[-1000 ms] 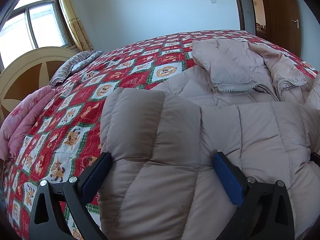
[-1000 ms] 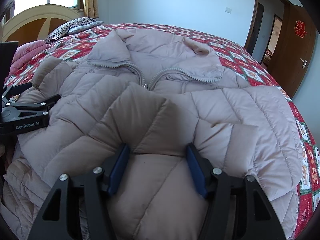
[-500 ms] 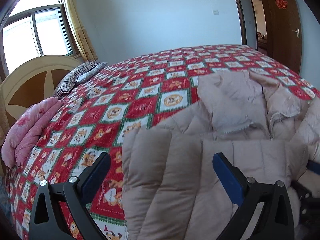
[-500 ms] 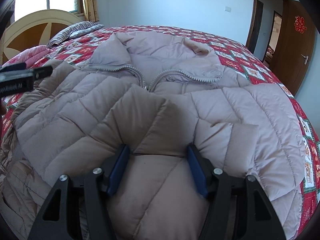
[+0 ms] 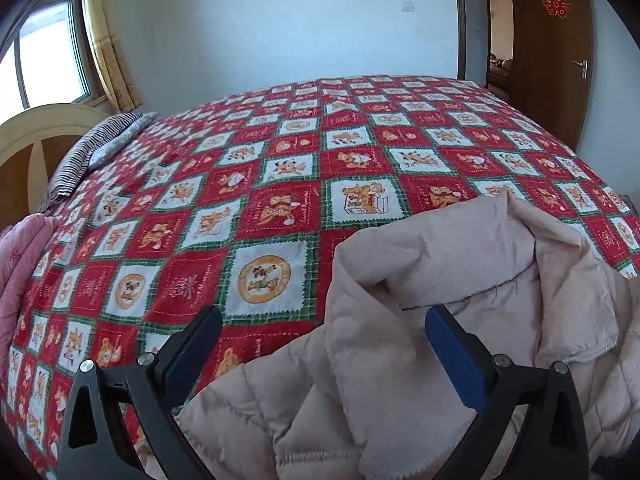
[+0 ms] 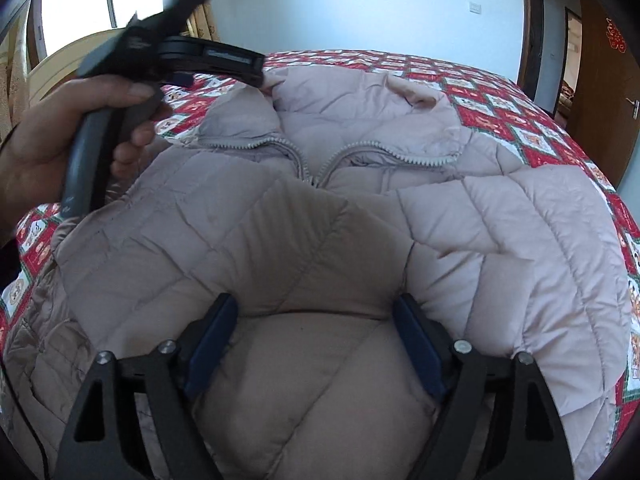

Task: Fold large clothes

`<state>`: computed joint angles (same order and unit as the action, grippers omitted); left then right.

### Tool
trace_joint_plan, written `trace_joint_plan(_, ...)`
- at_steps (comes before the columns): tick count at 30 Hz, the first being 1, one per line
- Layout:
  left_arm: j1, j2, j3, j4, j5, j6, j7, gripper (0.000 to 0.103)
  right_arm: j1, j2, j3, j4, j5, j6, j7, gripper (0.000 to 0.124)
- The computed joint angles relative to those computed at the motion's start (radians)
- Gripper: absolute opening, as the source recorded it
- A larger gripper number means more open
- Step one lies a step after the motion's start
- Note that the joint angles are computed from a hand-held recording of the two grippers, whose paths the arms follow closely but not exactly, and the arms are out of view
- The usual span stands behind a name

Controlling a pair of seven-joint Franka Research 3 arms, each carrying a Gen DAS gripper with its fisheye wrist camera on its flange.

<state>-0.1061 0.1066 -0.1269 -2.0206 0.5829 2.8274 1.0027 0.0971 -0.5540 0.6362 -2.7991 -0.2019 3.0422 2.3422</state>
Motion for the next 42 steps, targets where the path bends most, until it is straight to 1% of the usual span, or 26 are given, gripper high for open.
trace_joint_plan(2, 0.000, 0.045, -0.005, 0.042, -0.027, -0.022, 0.025, 0.102, -0.024, -0.010, 0.034, 0.004, -0.012, -0.010, 0.017, 0.085)
trace_joint_plan(3, 0.002, 0.056, -0.007, 0.049, -0.045, -0.016, 0.039, 0.099, -0.031, -0.014, 0.043, 0.005, -0.017, -0.013, 0.024, 0.086)
trace_joint_plan(4, 0.009, 0.063, -0.014, 0.049, -0.077, 0.003, 0.067, 0.093, -0.029, -0.012, 0.040, 0.005, -0.019, -0.011, 0.025, 0.086)
trace_joint_plan(6, 0.043, 0.075, -0.058, 0.052, -0.212, 0.024, 0.219, 0.039, 0.008, -0.005, -0.005, -0.003, -0.010, 0.001, 0.008, 0.086)
trace_joint_plan(7, 0.060, 0.081, -0.084, 0.057, -0.289, 0.013, 0.307, 0.030, 0.048, 0.003, -0.052, -0.005, 0.004, 0.000, -0.018, 0.086)
trace_joint_plan(8, 0.056, 0.084, -0.081, 0.061, -0.306, 0.012, 0.335, 0.025, 0.111, 0.008, -0.122, -0.002, 0.025, -0.022, -0.063, 0.086)
trace_joint_plan(9, 0.044, 0.079, -0.068, 0.053, -0.294, 0.027, 0.334, 0.025, 0.181, 0.010, -0.207, 0.008, 0.059, -0.050, -0.114, 0.085)
trace_joint_plan(10, 0.039, 0.075, -0.063, 0.045, -0.296, 0.040, 0.345, 0.025, 0.227, -0.002, -0.273, 0.011, 0.097, -0.049, -0.150, 0.085)
trace_joint_plan(11, 0.038, 0.076, -0.062, 0.043, -0.306, 0.047, 0.363, 0.025, 0.239, -0.019, -0.303, 0.014, 0.121, -0.042, -0.170, 0.085)
trace_joint_plan(12, 0.032, 0.076, -0.055, 0.044, -0.299, 0.048, 0.366, 0.025, 0.224, -0.031, -0.315, 0.031, 0.130, -0.054, -0.190, 0.086)
trace_joint_plan(14, 0.009, 0.085, -0.028, 0.058, -0.251, 0.047, 0.330, 0.027, 0.130, -0.026, -0.278, 0.092, 0.106, -0.105, -0.208, 0.086)
trace_joint_plan(16, 0.001, 0.094, -0.021, 0.076, -0.239, 0.025, 0.315, 0.039, 0.013, 0.005, -0.214, 0.155, 0.051, -0.139, -0.187, 0.086)
trace_joint_plan(18, -0.007, 0.098, -0.008, 0.086, -0.214, 0.016, 0.284, 0.065, -0.043, 0.086, -0.210, 0.233, 0.009, -0.174, -0.187, 0.086)
trace_joint_plan(19, -0.013, 0.097, 0.002, 0.084, -0.193, 0.022, 0.258, 0.068, -0.052, 0.137, -0.224, 0.273, -0.011, -0.186, -0.198, 0.086)
trace_joint_plan(22, 0.017, 0.096, -0.024, 0.073, -0.252, 0.034, 0.300, 0.068, -0.114, 0.254, -0.209, 0.387, -0.141, -0.250, -0.159, 0.086)
trace_joint_plan(25, 0.038, 0.099, -0.042, 0.063, -0.310, 0.052, 0.350, 0.068, -0.092, 0.358, -0.254, 0.485, -0.182, -0.322, -0.205, 0.086)
trace_joint_plan(26, 0.041, 0.102, -0.044, 0.061, -0.320, 0.055, 0.362, 0.068, -0.072, 0.371, -0.283, 0.497, -0.155, -0.335, -0.247, 0.085)
trace_joint_plan(29, 0.046, 0.110, -0.053, 0.059, -0.352, 0.069, 0.392, 0.068, -0.023, 0.425, -0.352, 0.526, -0.096, -0.304, -0.324, 0.084)
trace_joint_plan(31, 0.036, 0.108, -0.044, 0.053, -0.340, 0.082, 0.385, 0.068, 0.013, 0.457, -0.390, 0.540, -0.042, -0.281, -0.379, 0.070)
trace_joint_plan(32, 0.042, 0.104, -0.052, 0.043, -0.349, 0.099, 0.403, 0.066, 0.039, 0.468, -0.409, 0.546, 0.015, -0.285, -0.437, 0.052)
trace_joint_plan(33, 0.061, 0.098, -0.077, 0.034, -0.385, 0.112, 0.455, 0.047, 0.070, 0.482, -0.434, 0.558, 0.030, -0.301, -0.468, 0.027)
trace_joint_plan(34, 0.079, 0.092, -0.104, 0.031, -0.425, 0.106, 0.515, 0.033, 0.066, 0.486, -0.428, 0.566, -0.024, -0.316, -0.444, 0.018)
trace_joint_plan(35, 0.077, 0.085, -0.106, 0.030, -0.433, 0.095, 0.540, 0.019, 0.072, 0.484, -0.433, 0.567, -0.085, -0.318, -0.406, 0.013)
trace_joint_plan(37, 0.039, 0.062, -0.063, 0.014, -0.364, 0.102, 0.499, 0.011, 0.097, 0.444, -0.459, 0.521, -0.087, -0.270, -0.405, 0.009)
trace_joint_plan(38, 0.046, 0.049, -0.071, 0.002, -0.384, 0.112, 0.521, 0.007, 0.104, 0.426, -0.468, 0.502, -0.107, -0.252, -0.388, 0.008)
trace_joint_plan(42, 0.075, -0.015, -0.101, -0.071, -0.523, 0.163, 0.634, 0.004, 0.083, 0.341, -0.454, 0.416, -0.204, -0.219, -0.322, 0.006)
